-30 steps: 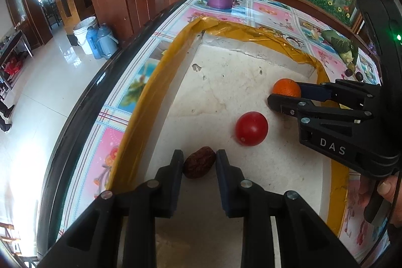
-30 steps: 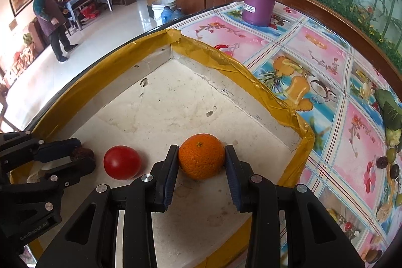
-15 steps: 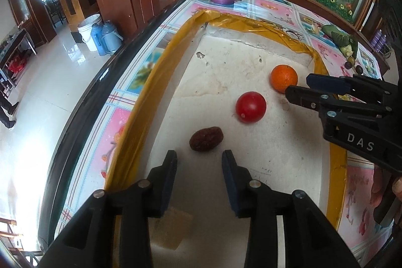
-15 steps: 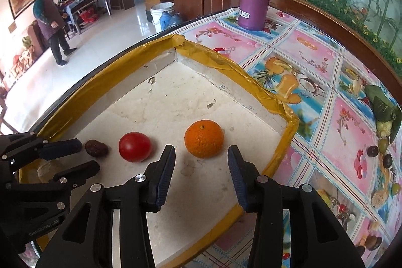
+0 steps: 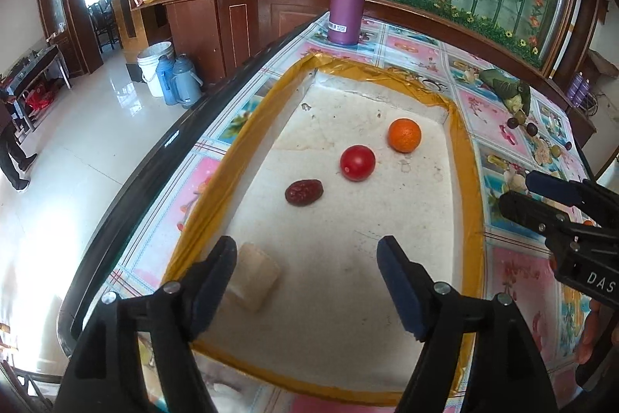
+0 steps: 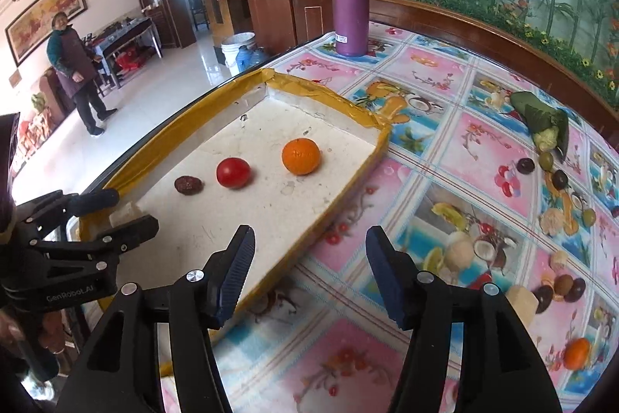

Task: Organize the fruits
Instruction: 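Grasp another orange with the left tool while the right tool approaches an orange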

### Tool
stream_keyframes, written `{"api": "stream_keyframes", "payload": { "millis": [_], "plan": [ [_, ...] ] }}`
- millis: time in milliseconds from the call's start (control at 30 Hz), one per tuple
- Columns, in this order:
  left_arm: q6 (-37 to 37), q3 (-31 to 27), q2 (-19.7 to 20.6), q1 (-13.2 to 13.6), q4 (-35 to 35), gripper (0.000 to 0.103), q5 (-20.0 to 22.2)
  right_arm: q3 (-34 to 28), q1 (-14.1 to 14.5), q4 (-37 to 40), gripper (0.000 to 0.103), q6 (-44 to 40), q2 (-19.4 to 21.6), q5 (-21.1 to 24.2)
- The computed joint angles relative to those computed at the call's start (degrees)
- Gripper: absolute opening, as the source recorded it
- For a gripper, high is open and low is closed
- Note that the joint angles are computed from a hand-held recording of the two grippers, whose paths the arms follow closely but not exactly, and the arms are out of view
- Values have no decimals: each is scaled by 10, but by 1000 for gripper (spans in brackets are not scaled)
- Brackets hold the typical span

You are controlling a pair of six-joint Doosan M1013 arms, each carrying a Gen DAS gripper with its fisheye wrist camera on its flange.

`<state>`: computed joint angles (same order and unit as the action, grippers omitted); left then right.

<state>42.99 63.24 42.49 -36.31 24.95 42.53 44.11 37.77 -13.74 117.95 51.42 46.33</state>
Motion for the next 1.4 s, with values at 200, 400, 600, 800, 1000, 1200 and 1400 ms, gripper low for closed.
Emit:
{"api": "stream_keyframes", "payload": {
  "millis": [200, 400, 600, 800, 1000, 1200, 1400],
  "plan": [
    [-15, 6, -6, -17, 14, 81, -13, 118, 7, -77, 68, 92, -65, -51],
    [-11, -6, 0, -38, 36, 83, -13, 212, 10, -170, 68, 204, -119, -80],
    [30, -31, 12, -58, 20, 86, -17, 284, 8, -248, 69, 310, -164, -83],
    [83, -66, 30, -79, 4, 86, -8, 344, 5, -310, 69, 398, -201, -78],
    [139, -107, 54, -96, -24, 89, 11, 397, -3, -339, 70, 459, -233, -67],
    [213, -183, 97, -99, -101, 89, 62, 432, -16, -336, 70, 489, -252, -69],
    [231, -256, 142, -105, -114, 89, 112, 446, -26, -314, 70, 479, -256, -81]
  ]
}}
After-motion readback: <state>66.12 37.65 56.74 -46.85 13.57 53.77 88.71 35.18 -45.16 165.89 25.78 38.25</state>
